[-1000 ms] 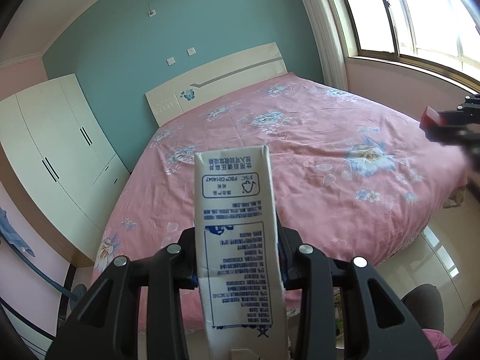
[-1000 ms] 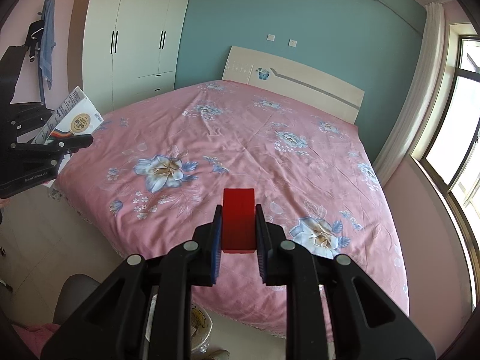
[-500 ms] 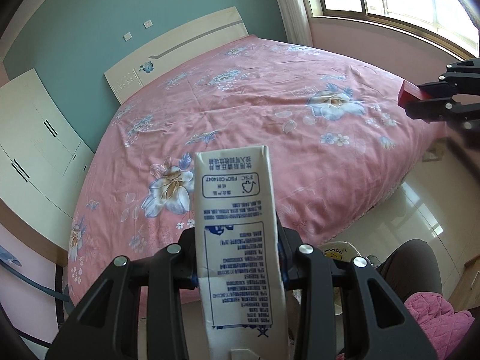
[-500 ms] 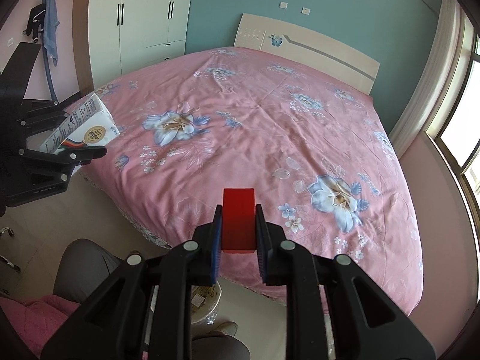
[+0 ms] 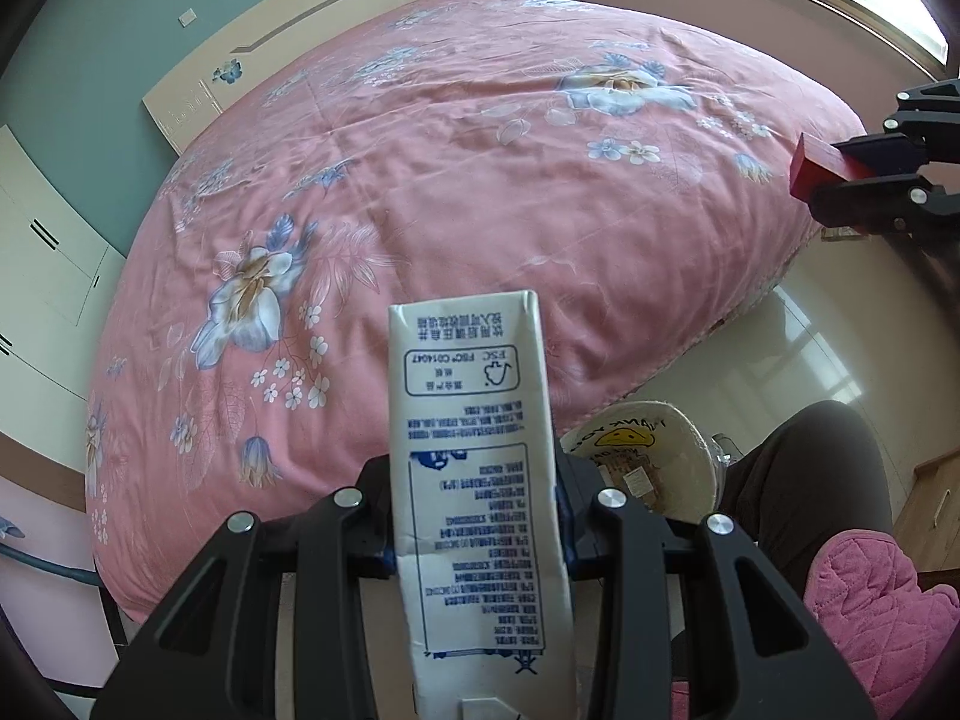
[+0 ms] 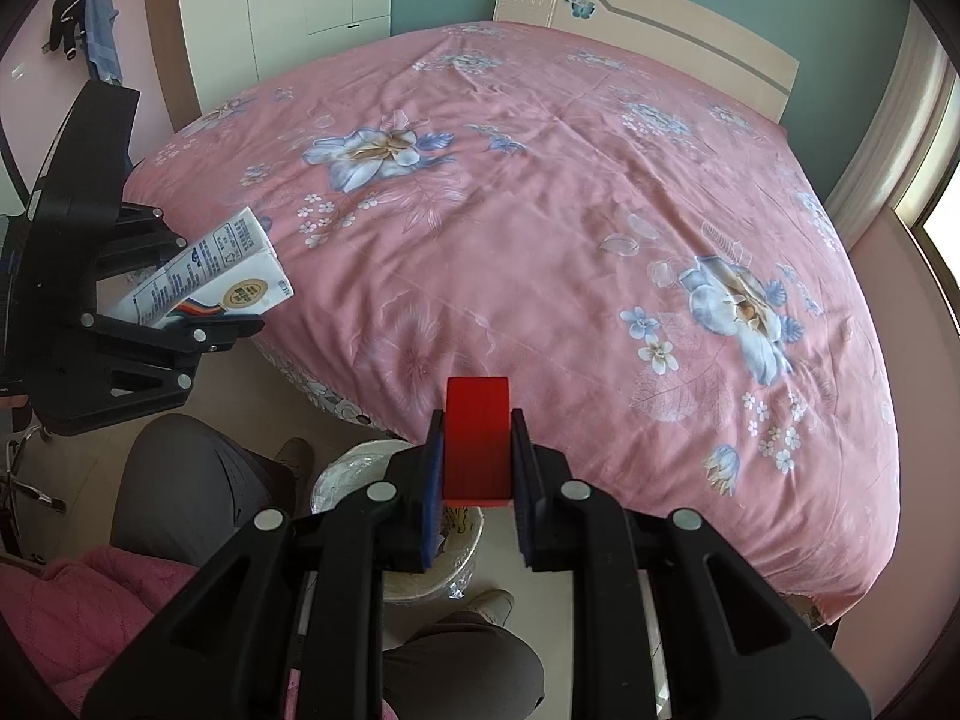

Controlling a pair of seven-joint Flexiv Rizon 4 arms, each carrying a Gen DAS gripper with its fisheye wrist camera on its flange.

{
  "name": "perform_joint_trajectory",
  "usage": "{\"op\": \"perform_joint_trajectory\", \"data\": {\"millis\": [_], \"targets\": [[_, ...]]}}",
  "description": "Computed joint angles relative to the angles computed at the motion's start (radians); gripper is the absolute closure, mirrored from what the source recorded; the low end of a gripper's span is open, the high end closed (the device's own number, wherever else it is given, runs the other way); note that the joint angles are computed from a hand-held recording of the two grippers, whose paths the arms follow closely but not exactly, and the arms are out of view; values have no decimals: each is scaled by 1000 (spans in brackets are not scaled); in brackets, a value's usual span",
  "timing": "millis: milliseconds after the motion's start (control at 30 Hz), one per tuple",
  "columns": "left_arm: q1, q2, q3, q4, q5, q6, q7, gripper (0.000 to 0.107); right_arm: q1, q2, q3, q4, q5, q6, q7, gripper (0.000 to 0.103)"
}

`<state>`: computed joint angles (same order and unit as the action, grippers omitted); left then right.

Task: Collect trash
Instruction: 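Carry the milk carton in left tool while right tool carries red block to bin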

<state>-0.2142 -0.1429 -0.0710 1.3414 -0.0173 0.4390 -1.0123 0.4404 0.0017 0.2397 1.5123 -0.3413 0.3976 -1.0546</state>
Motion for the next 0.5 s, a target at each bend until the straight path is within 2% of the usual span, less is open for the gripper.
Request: {"op": "perform_joint_trajectory", "data": {"millis": [500], "targets": [[-37, -45, -13, 94, 18, -75, 9, 68, -7, -36, 0, 101, 144, -3, -19, 82]]}}
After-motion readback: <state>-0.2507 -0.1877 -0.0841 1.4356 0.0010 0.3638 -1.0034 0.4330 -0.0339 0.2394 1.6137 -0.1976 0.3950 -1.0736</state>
